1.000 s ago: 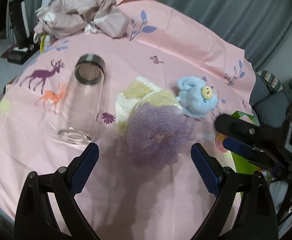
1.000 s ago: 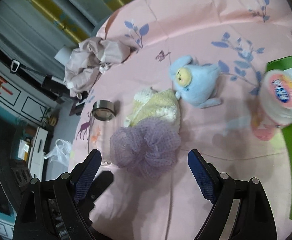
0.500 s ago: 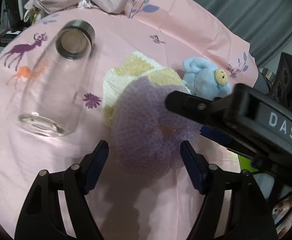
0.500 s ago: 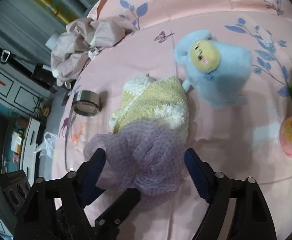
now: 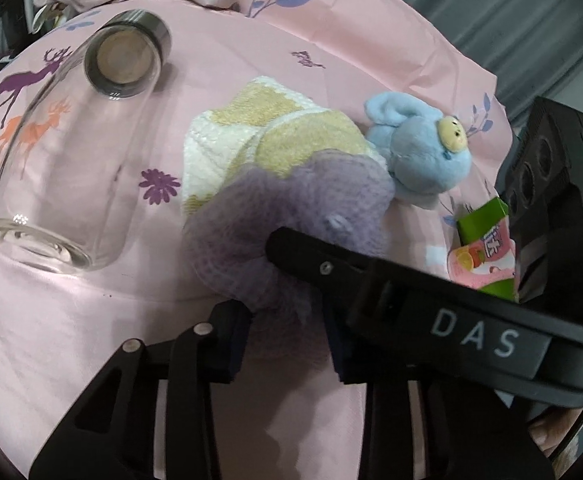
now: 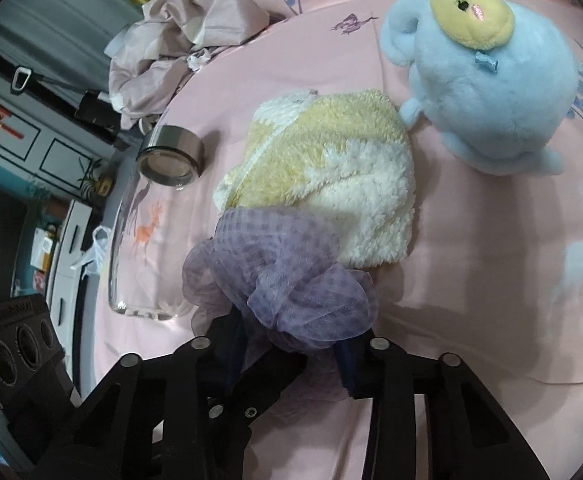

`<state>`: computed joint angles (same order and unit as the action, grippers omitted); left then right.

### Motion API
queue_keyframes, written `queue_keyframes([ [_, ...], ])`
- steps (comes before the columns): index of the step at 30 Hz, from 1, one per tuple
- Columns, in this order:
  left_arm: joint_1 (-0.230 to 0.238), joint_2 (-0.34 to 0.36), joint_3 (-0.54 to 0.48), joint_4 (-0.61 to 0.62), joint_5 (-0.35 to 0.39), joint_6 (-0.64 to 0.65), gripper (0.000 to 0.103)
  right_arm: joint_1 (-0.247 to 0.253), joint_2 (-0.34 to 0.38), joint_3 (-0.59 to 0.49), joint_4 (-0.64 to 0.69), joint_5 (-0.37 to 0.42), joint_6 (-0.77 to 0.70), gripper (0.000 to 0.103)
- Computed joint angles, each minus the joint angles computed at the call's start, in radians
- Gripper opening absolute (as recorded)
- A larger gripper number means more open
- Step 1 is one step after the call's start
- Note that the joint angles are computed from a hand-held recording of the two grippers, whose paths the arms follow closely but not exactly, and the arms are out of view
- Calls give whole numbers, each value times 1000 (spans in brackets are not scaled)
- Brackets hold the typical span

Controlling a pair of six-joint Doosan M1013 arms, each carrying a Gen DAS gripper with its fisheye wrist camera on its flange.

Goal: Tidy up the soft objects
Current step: 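Grasp the purple mesh scrunchie with the right tool and lift it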

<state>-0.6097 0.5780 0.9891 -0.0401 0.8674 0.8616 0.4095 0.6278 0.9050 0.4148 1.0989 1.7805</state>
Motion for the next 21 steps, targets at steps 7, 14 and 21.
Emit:
queue_keyframes([
  [7,-22,-22,4,68,-25,19,26,-14,-34,38,92,-20,-51,39],
  [14,-50,-57,15,144,-78,32,27,-14,-99,86,108,-103,-100,39],
  [21,-79,-75,-3,220,-113,40,27,-15,-163,130,101,-188,-138,39],
])
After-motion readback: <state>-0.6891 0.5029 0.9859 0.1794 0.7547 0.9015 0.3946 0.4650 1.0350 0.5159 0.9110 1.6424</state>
